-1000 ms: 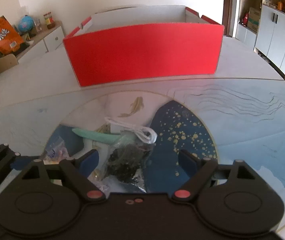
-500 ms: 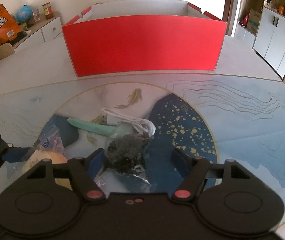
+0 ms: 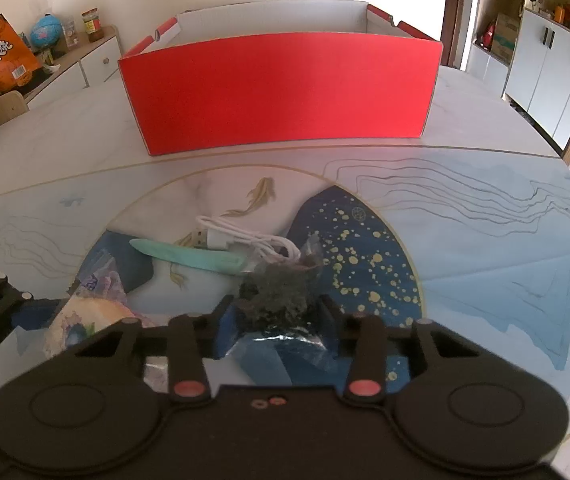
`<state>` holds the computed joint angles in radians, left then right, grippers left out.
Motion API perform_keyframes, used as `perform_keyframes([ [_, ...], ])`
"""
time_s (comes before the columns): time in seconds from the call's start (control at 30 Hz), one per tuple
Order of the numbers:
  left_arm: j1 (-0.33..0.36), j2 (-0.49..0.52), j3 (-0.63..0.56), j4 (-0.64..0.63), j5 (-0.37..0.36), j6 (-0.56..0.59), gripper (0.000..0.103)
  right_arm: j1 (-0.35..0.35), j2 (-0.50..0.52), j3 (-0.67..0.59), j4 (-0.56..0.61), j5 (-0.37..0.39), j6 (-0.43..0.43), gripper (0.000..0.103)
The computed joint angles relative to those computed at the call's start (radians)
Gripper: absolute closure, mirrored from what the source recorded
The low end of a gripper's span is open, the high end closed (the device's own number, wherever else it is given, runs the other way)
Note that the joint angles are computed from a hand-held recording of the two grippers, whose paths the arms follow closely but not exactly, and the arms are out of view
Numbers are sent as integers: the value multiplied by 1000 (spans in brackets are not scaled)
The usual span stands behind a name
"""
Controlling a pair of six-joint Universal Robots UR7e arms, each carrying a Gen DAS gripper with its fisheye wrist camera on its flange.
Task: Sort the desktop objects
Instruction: 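Grasp the blueberry cake pouch with the left gripper while the right grasps the black seaweed bag, then lift and carry the blueberry pouch and black bag over the red box with both tools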
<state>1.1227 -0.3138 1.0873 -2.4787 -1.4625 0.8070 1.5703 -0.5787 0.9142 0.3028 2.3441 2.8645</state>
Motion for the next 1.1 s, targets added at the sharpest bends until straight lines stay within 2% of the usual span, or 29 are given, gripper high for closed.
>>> perform_keyframes([
  [0.07,-2,0,-8,7,-2,-18,28,3,2,-7,10,6,-4,64],
  [0.17,-6,1,-23,24,4,-43,33,6,-2,-7,12,12,-11,67],
  [0.53,-24,-25,-6,7,14,-100,34,24,-48,29,17,11,-11,70],
  [0.83,-42,-60,14,-22,-12,-162,34,55,-100,67,1,0,-51,70],
  [1.1,-64,-92,36,-57,-5,-191,34,74,-147,94,1,-18,-63,70],
])
